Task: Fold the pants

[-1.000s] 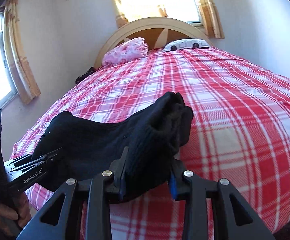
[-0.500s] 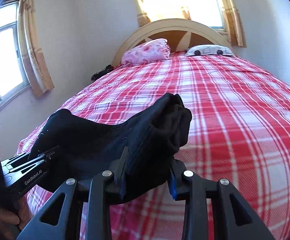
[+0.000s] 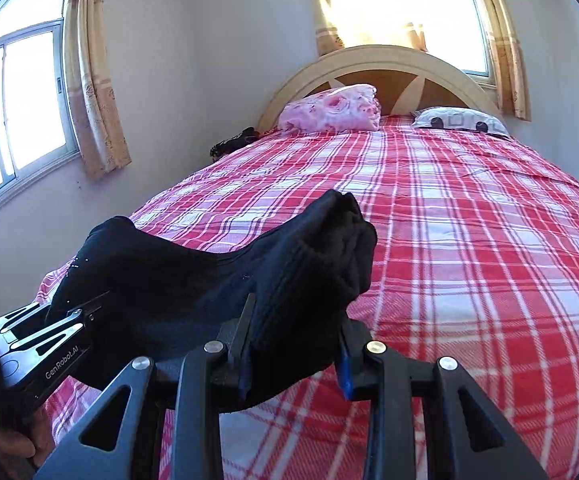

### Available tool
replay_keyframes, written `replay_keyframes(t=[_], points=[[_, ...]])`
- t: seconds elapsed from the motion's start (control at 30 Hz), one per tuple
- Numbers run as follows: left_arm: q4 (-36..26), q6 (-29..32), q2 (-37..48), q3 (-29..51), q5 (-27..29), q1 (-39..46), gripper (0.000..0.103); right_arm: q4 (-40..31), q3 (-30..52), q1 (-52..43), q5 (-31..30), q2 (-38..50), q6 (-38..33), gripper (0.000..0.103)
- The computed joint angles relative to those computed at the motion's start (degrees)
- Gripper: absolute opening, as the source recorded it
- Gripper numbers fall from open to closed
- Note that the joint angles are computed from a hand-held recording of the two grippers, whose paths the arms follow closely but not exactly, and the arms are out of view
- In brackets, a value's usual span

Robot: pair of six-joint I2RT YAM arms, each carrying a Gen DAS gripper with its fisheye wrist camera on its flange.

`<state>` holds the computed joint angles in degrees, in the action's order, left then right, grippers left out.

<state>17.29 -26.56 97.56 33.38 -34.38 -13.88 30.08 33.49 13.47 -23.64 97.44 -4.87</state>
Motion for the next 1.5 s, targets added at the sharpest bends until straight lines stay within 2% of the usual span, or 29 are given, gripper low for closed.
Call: replay_keyframes(t=[0.37,0.73,0.87,0.97,1.03,1.13,1.2,1.23,1.3,1.4,1.43,1.5], points=[[3.6,1.4,8.1,2.0,-0.8,4.7,0.021,1.8,9.8,6.6,3.1,14.9,4.6,0.034],[2.3,1.3,13.2,4.0,-0.6,5.5,0.021,0.0,14.8,6.4,2.8,21.6,4.9,0.034],[1.8,2.2,14.1,4.6,0.8,6.5,0.022,-3.6,17.3,6.5,2.3,23.3,4.6,0.034],[1.8,2.5,14.2,4.5,1.4,6.9,0.025,-8.7,21.4,4.6,-1.9,25.8,5.7,0.037],[2.2,3.0,14.7,4.6,0.7,6.6,0.026,-10.8,23.3,3.4,-4.5,27.3,6.7,0.045],[2.6,3.8,15.1,4.3,-0.2,6.3,0.032,-12.1,25.0,2.3,-7.1,28.9,7.8,0.047],[1.9,3.5,14.8,4.1,-1.8,6.3,0.049,-12.0,25.0,2.4,-7.3,29.0,7.7,0.050],[1.4,3.3,14.4,3.9,-2.5,6.4,0.055,-11.9,24.9,2.4,-7.2,28.9,7.7,0.051],[1.0,2.7,13.5,2.8,-4.4,6.5,0.079,-12.0,24.7,2.4,-7.5,28.8,7.6,0.054],[1.9,2.9,11.9,0.5,-5.3,7.4,0.091,-11.8,22.9,1.7,-7.0,27.3,8.0,0.062],[2.3,3.0,11.5,-0.2,-5.1,7.5,0.091,-11.1,21.2,1.8,-4.8,25.8,8.2,0.067],[3.2,3.2,11.2,-1.1,-4.9,7.7,0.093,-7.9,17.7,2.0,-1.6,23.5,8.3,0.070]])
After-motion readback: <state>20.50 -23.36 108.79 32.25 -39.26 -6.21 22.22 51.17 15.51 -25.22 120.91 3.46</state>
